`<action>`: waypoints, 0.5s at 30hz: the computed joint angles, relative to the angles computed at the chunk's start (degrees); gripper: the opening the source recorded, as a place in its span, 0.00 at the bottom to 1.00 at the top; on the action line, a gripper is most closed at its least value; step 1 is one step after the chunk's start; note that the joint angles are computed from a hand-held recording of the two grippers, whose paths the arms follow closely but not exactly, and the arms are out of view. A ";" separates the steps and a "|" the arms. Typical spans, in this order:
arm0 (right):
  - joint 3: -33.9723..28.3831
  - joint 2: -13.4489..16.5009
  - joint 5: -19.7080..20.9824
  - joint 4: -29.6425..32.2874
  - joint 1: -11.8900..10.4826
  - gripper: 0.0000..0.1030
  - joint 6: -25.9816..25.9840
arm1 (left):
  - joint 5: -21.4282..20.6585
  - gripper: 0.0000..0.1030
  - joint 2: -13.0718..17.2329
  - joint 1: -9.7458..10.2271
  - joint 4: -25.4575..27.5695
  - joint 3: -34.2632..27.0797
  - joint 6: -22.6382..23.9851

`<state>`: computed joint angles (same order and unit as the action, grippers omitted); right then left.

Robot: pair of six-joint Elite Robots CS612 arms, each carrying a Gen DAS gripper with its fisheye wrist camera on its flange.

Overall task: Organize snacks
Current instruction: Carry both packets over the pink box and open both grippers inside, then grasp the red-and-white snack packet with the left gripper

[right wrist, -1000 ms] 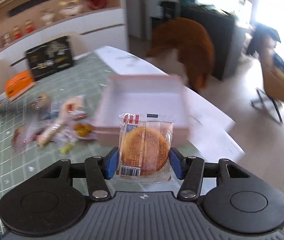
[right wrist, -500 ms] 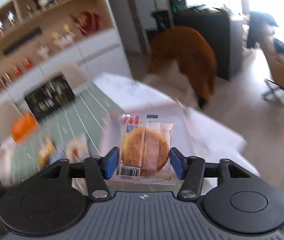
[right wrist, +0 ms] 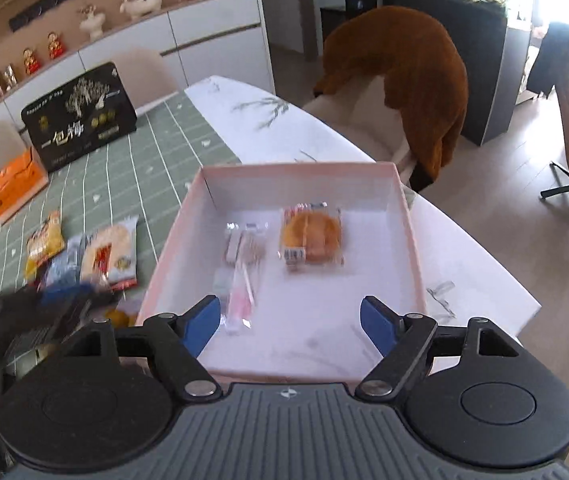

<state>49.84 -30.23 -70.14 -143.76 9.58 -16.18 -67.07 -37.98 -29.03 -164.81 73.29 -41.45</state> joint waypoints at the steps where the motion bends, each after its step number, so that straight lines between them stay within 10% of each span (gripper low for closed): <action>1: 0.79 -0.58 -0.25 0.13 -0.25 0.76 0.19 | -0.90 0.30 0.32 0.14 3.51 -1.17 0.05; 10: 12.35 -5.99 2.01 -2.93 -3.29 0.76 3.33 | 2.32 0.22 -4.32 -4.19 11.88 5.79 -5.42; 15: 19.18 -8.54 7.78 -3.94 -3.98 0.76 -2.56 | 4.38 0.25 -8.97 -6.66 11.95 12.63 -20.29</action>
